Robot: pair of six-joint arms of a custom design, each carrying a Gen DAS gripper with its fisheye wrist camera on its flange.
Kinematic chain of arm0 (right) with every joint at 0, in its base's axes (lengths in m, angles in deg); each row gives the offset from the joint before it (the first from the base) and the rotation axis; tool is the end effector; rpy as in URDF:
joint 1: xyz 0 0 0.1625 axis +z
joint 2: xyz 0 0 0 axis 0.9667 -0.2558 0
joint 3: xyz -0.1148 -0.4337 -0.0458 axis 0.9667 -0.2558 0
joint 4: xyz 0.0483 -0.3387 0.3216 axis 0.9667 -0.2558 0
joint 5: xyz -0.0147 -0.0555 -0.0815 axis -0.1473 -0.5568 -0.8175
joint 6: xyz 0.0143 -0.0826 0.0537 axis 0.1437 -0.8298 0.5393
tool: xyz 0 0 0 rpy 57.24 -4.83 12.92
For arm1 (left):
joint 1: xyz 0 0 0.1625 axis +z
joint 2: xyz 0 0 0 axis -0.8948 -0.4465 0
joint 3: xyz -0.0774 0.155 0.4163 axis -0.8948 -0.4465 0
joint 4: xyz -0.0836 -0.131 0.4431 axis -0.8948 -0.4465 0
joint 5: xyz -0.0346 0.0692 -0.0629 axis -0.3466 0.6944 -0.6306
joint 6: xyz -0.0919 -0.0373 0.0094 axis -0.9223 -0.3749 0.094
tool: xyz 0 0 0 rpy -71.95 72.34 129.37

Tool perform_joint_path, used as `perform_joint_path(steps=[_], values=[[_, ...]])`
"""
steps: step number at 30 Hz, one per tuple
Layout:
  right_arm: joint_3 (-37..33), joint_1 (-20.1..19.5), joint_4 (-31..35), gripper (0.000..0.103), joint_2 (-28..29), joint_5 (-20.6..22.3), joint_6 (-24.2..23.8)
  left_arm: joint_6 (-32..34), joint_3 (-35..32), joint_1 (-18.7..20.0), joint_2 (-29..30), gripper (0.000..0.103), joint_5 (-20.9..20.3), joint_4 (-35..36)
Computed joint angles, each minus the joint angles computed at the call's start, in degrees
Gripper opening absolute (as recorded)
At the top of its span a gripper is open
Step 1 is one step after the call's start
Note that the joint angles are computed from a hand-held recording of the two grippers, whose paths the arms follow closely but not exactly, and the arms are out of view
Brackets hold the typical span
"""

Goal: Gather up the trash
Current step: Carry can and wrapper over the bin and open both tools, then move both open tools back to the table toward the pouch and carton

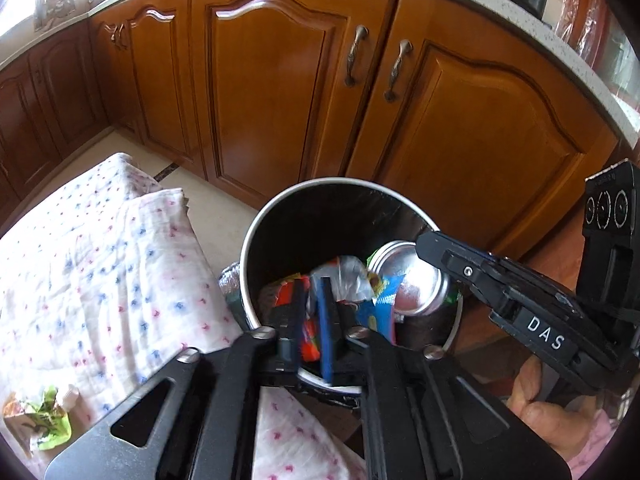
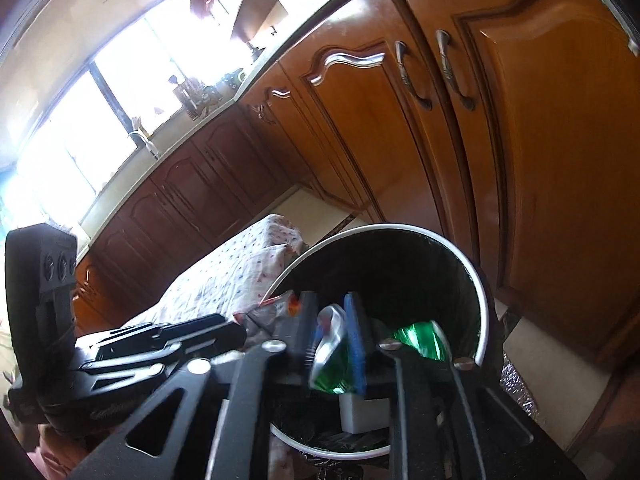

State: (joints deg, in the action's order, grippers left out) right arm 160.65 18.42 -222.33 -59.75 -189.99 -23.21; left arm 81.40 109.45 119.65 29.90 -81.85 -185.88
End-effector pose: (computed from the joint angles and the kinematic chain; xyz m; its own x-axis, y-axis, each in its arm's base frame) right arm 0.1227 -0.6336 0.2142 -0.8855 0.3858 0.2588 -0.0805 0.4213 -0.9034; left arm -0.3232 -0.7685 0.0704 -0.5068 0.8122 -0.2889 0.8494 0.5276 -0.0069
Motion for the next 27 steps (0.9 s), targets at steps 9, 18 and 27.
perform_joint_path(steps=[9, 18, 27], values=[[1.8, 1.49, -3.98, 0.046, 0.14, -1.79, 0.65, 0.13, 3.3, 0.49, -2.99, 0.041, -0.53, -3.44], [3.98, 5.07, -10.23, 0.078, 3.3, -2.83, 1.41, -2.09, 6.52, 3.06, -7.96, 0.043, -1.46, -2.65], [4.61, 8.41, -12.11, 0.082, 7.69, -3.28, 3.53, -3.36, 9.55, 6.43, -12.91, 0.044, -0.58, -1.52]])
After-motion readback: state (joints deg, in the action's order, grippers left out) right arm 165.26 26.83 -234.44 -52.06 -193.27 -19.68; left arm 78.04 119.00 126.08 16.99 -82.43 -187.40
